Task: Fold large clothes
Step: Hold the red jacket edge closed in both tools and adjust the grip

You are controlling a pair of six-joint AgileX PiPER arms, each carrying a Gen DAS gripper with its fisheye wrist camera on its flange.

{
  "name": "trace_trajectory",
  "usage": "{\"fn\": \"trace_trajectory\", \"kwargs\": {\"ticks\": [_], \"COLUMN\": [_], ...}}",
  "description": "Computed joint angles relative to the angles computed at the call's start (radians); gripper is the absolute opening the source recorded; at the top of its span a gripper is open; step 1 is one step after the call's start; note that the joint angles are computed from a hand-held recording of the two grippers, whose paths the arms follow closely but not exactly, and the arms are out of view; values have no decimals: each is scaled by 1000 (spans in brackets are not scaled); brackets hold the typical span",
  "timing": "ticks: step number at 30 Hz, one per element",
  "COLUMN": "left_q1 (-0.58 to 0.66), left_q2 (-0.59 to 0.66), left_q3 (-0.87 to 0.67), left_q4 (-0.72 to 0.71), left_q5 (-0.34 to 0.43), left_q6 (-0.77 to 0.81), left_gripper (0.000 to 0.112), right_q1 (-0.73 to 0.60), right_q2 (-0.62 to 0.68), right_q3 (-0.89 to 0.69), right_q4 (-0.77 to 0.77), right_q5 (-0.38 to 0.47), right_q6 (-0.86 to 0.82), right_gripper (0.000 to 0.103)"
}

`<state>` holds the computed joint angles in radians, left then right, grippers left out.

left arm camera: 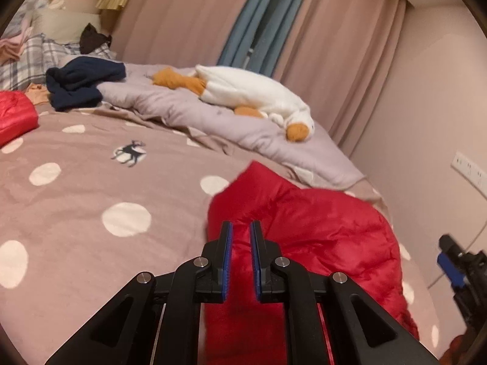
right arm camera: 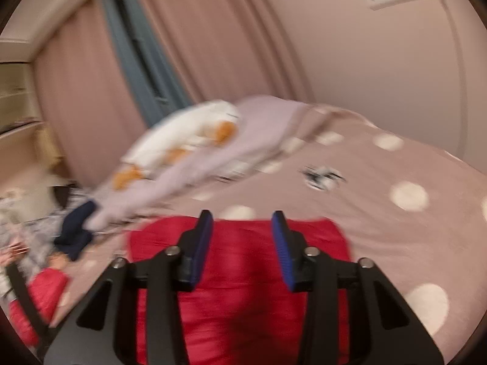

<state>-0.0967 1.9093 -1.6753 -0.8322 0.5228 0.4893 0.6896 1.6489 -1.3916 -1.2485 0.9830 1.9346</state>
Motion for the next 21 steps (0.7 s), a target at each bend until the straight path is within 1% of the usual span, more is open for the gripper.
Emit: {"fn": "trace_trajectory", "kwargs": {"ticks": [2,3,4,6,7,8,9,10,11,12,13,14,15,16,18,20,21], "left_q1": [2,1,1,13,15,11,2,-11,-26,-37,-40,-45,-53,-73,-96,-95,-81], "left_q2": [12,27,45,94,111,123,144,169,199,214,213,219,224,223,217,222,232], "left_q3": [-4,-21,-45,-110,-125,-134,-151,-182,-217,-227,-212,-203,-200,-189,-176,-173,-181], "left_q4": [-3,19,17,-32,-67,-74,-63,-12,52,76,60,35,45,96,162,134,87], "left_q5": [14,32,60,152,184,191,192,195,200,186,167,147,129,90,45,37,54], "left_q6": [3,-29,-51,-62,-54,-57,-73,-121,-179,-202,-188,-163,-158,-169,-190,-163,-127], "left_gripper": [10,10,10,10,10,10,10,10,10,10,10,10,10,10,10,10,10], "right_q1": [17,13,-2,-49,-80,-96,-104,-107,-116,-132,-149,-155,-152,-143,-130,-138,-149], "right_q2": [22,43,65,123,166,207,253,283,289,274,254,254,268,291,318,318,309], "right_q3": [-37,-58,-78,-130,-166,-203,-237,-247,-231,-193,-146,-130,-136,-159,-185,-175,-158], "right_q4": [-30,-22,13,134,216,272,287,265,256,255,248,234,219,214,211,211,211], "right_q5": [-39,-68,-96,-152,-174,-155,-116,-75,-70,-105,-162,-178,-164,-135,-102,-115,-137], "right_q6": [-27,-52,-89,-197,-294,-388,-449,-469,-450,-404,-342,-310,-304,-319,-342,-334,-324], "right_gripper": [32,32,31,30,29,30,32,32,32,32,32,33,33,33,33,33,33]}}
